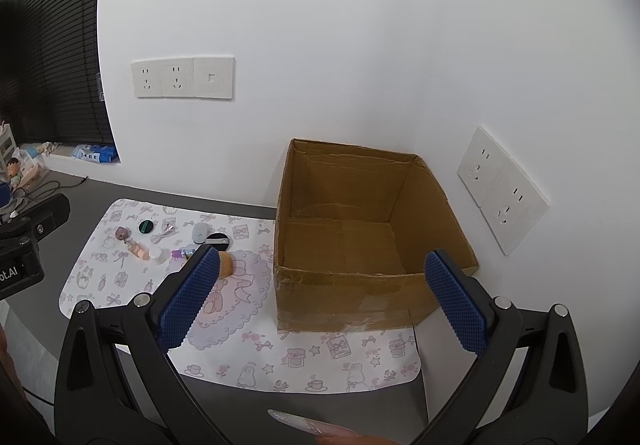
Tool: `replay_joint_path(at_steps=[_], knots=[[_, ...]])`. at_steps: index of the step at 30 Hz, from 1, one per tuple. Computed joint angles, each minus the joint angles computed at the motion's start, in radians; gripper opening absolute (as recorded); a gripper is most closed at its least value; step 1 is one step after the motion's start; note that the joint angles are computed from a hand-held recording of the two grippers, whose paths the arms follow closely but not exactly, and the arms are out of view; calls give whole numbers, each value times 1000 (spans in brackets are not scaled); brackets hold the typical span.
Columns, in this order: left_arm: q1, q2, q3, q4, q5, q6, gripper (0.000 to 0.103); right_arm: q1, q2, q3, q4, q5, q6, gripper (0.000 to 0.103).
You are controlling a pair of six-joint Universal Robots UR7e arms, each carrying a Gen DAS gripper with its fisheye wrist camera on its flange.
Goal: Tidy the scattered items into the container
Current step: 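Move both tools toward the items on the mat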
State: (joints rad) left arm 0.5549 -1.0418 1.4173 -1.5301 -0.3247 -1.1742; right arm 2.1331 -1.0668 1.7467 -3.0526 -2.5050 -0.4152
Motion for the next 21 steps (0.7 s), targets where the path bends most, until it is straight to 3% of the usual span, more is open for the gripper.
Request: replay_joint_path(at_steps=[3,7,21], knots=[[-2,-7,-48,49,-13,3,103,0,0,1,0,-2,0,103],[-15,-91,1,58,-32,33,103,-2,-1,1,-1,1,-2,103],[-24,-151,77,29,-35,55,103,-2,-4,2,1,3,-3,103]])
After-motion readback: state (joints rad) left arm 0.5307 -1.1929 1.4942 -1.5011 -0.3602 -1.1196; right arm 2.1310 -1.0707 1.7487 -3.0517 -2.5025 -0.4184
